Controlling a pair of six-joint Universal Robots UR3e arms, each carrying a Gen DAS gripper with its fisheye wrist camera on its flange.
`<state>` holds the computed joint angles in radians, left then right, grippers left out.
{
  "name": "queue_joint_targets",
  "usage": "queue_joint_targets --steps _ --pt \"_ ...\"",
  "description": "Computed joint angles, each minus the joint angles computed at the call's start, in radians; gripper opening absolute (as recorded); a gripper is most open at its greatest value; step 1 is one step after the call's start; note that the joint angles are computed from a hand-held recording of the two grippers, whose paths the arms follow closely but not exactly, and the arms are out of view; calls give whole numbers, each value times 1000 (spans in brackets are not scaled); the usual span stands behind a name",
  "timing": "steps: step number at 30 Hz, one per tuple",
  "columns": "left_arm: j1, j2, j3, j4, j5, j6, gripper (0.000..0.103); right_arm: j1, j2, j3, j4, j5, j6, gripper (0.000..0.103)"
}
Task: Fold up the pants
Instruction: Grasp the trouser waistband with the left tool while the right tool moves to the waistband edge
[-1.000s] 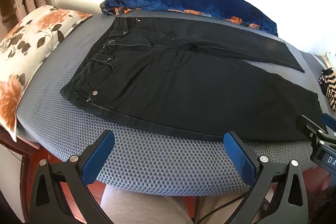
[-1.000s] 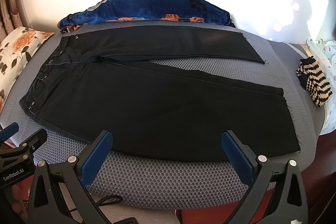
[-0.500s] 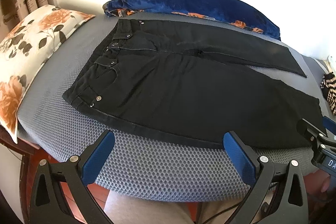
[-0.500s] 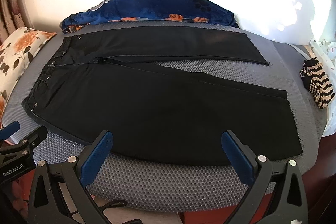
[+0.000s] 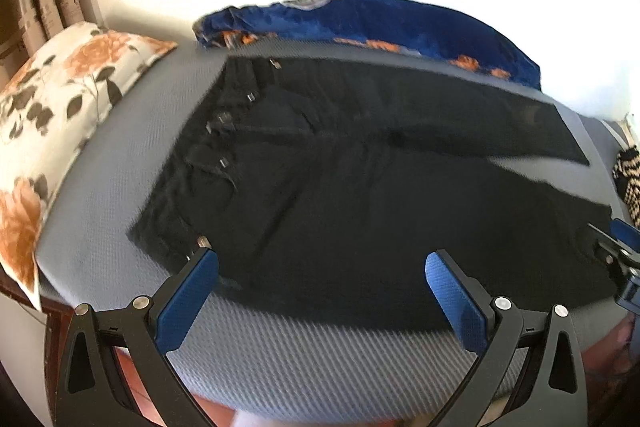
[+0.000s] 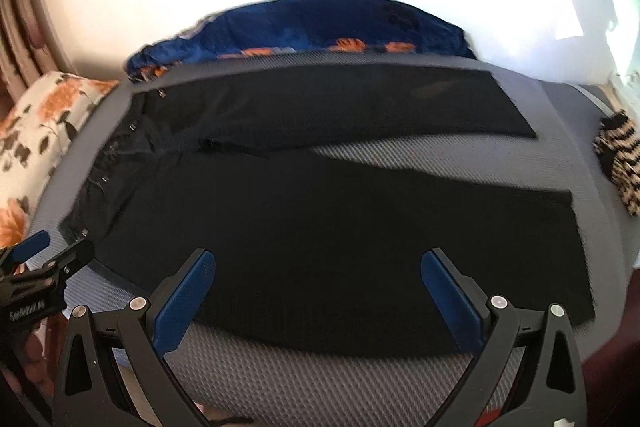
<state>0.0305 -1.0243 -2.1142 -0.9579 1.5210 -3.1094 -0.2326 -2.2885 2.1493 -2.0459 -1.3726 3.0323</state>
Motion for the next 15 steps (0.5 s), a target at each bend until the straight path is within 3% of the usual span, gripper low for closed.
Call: queue_joint_targets --steps 2,5,8,10,15 --pt "55 -34 28 23 -13 43 101 22 64 -35 -43 -8 -4 102" --pt "158 -110 85 53 -62 106 97 -42 132 -87 -40 113 -49 98" --pt "249 -220 160 86 -116 148 88 -34 262 -150 -123 141 -53 96" --pt "297 -319 224 118 -146 161 81 -5 352 -191 -206 128 -48 96" --pt "377 -597 448 104 -271 200 67 90 613 -397 -237 82 -62 96"
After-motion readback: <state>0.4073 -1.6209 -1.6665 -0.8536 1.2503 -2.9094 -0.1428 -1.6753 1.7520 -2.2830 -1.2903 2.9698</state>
